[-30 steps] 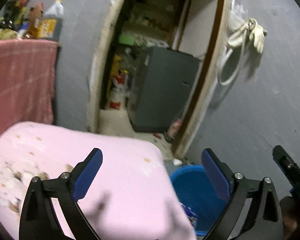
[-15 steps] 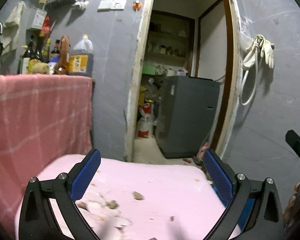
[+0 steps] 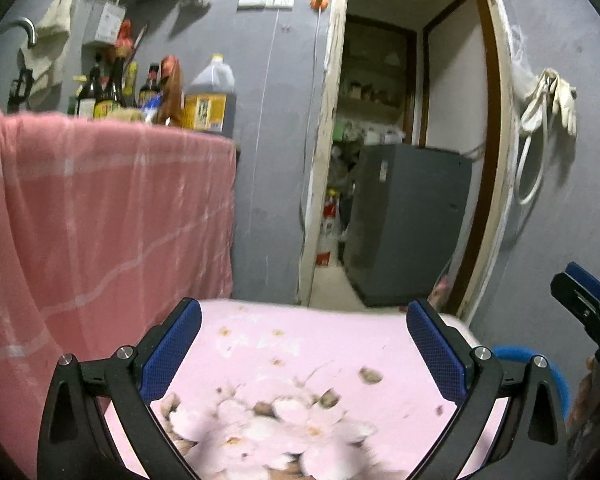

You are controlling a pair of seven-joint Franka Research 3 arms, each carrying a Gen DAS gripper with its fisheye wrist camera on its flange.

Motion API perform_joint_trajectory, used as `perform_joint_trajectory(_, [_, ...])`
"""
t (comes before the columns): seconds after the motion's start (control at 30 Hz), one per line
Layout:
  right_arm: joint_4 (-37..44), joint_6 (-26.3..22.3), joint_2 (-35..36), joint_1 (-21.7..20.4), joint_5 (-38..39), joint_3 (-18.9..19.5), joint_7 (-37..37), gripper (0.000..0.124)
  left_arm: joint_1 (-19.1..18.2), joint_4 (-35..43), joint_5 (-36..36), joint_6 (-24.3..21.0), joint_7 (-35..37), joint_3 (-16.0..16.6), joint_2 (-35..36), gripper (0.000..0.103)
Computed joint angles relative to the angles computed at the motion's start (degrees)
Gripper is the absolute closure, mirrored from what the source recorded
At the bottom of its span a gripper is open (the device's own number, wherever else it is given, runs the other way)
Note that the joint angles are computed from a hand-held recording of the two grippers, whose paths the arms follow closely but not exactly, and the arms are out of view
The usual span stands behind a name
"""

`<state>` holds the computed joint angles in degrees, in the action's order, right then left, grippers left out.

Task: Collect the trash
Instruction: 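Bring both open grippers back to the garlic skins on the table, then grasp a garlic skin with the left gripper while the right grasps another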

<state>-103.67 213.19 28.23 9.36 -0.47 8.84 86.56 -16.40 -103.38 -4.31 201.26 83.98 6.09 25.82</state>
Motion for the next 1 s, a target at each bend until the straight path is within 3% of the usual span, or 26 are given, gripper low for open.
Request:
perform_joint_trajectory(0.13, [3.24, -6.64, 1.54, 4.94, 6.52, -3.47, -6.42, 0.021, 8.49, 1.71, 8.68, -5.02, -3.46, -7.2, 1.27, 0.002])
perform_joint_trajectory(0.23, [5.65, -12.11, 2.76, 6.31, 9.57, -4.32, -9.68, 0.021, 13.24, 3.78, 14.17, -9.14, -5.12, -11.57, 2.64, 0.002])
perform_joint_trajectory(0.3, [7.61, -16.38, 3.7, 7.27, 11.32, -5.09, -11.41, 0.021, 18.71, 6.11, 18.02, -13.88, -5.06, -17.76, 4.23, 0.002])
perform_joint_trajectory(0.43, [11.73, -26.48, 5.5, 6.95, 12.61, -4.7, -13.69, 0.021, 24.87, 9.19, 19.7, -20.55, -1.78, -25.86, 7.03, 0.003])
perform_joint_trajectory(0.5, [14.66, -31.62, 6.89, 8.18, 13.0, -6.48, -13.79, 0.021, 27.81, 10.19, 18.54, -22.85, 1.71, -30.01, 8.5, 0.005])
perform_joint_trajectory(0.57, [16.75, -35.12, 7.86, 8.38, 13.22, -6.95, -13.72, 0.024, 29.52, 11.44, 16.9, -24.76, 4.93, -32.66, 9.88, 0.011])
perform_joint_trajectory(0.7, [20.72, -41.1, 9.64, 6.07, 14.39, -4.07, -15.45, 0.042, 31.62, 14.44, 13.19, -30.94, 10.87, -36.82, 12.5, 0.037])
perform_joint_trajectory(0.8, [23.77, -45.68, 11.14, 6.29, 14.33, -4.3, -15.98, 0.05, 32.92, 17.72, 9.39, -36.07, 15.0, -39.84, 15.09, 0.048])
perform_joint_trajectory(1.0, [29.0, -52.69, 13.77, 7.33, 13.09, -5.28, -16.07, 0.058, 30.85, 24.27, 4.34, -44.1, 18.65, -38.8, 17.98, 0.074])
